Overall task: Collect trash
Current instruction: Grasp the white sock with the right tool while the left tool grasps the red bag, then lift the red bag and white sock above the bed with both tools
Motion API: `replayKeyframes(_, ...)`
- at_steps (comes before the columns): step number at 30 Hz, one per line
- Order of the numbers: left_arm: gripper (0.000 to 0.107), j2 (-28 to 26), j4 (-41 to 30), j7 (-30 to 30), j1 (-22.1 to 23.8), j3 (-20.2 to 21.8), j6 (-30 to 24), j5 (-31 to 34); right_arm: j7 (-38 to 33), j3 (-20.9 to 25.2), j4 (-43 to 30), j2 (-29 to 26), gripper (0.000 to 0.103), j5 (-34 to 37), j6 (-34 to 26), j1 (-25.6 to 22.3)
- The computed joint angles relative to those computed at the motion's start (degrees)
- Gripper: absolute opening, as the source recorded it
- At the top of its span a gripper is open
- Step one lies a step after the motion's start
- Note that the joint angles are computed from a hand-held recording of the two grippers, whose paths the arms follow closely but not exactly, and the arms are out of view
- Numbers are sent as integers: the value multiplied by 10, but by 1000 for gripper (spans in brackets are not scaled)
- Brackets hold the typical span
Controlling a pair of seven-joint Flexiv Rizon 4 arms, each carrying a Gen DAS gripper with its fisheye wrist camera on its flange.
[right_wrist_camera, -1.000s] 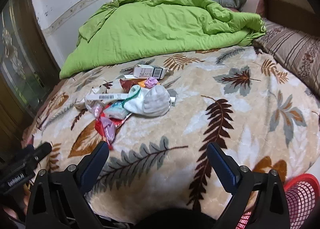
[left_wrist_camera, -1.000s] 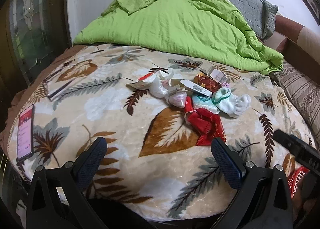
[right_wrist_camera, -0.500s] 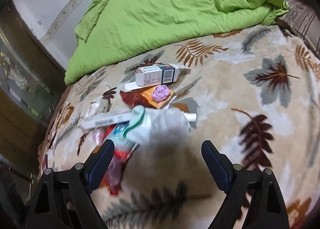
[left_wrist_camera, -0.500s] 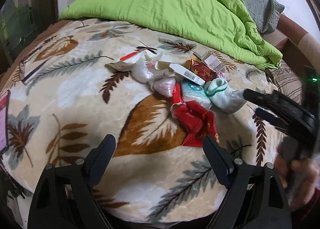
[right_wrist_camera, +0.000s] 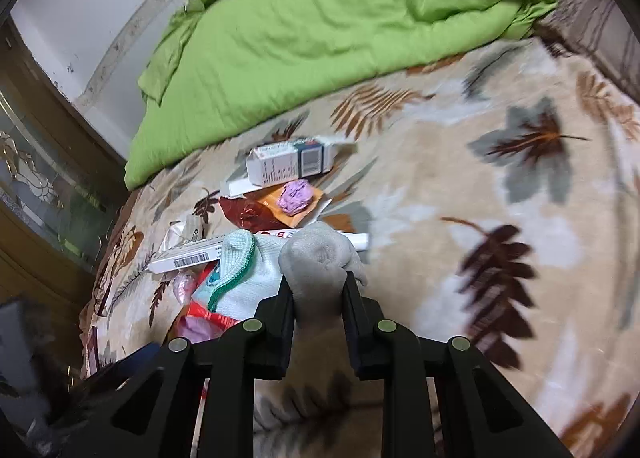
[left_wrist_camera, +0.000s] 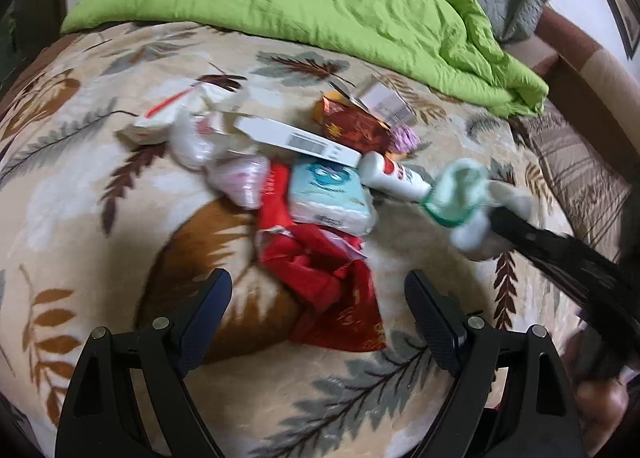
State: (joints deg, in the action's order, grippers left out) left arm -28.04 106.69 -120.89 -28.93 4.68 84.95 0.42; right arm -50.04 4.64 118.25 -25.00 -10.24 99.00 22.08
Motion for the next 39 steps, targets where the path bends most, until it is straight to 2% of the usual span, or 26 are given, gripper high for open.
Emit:
replayKeyframes(1,85,-8,-10,-11,-17,19,-4,9,2,-20,15,10,23,4,9,18)
replayKeyframes(2,78,-13,-18,-15,-24,29,-15,15,4,-25,23,16,23,8,15,25)
replayKeyframes(3,56,-17,-22,-11,-21,25,-25,17,5,-30,32,22,23,12,21,31)
replayKeyframes(4,43,-21,-23,0,-9,11,-31,15,6,-34,38,26,23,16,26,37)
replayKeyframes(6,43,-24,-12,15,16,-17,-19,3,4,-47,55,36,23,25,38,55)
replayKeyframes(8,41,-23,-10,8,0,2,-11,12,0,-94,74,46,23,41,46,110)
replayKeyframes(10,38,-20,-10,-7,-26,34,-12,30,-3,-119,86,51,23,59,53,146)
replayKeyframes(12,38,-14,-1,-12,-30,41,-4,40,-9,-157,100,57,23,82,60,197)
replayKeyframes(16,37,7,23,-46,-62,84,8,76,-46,-251,117,64,23,131,71,306)
replayKeyframes(17,37,13,29,-56,-70,96,15,86,-52,-261,118,64,23,139,71,319)
replayKeyframes(19,37,21,31,-88,-109,143,14,119,-61,-261,119,63,23,152,73,326)
replayKeyframes(22,37,24,16,-177,-204,253,2,202,-83,-294,126,62,23,171,81,372)
replayKeyframes(24,37,18,1,-245,-271,328,-14,262,-99,-303,127,62,23,184,86,386)
replayKeyframes(26,37,12,-11,-294,-312,372,-35,305,-107,-298,124,61,23,193,83,384)
replayKeyframes(29,37,7,-27,-339,-345,400,-73,353,-108,-264,120,61,23,196,85,353)
replayKeyframes(34,37,11,-45,-386,-361,403,-132,408,-121,-264,118,61,23,205,87,355)
replayKeyframes(39,37,23,-52,-407,-344,373,-160,444,-119,-248,114,60,23,204,83,340)
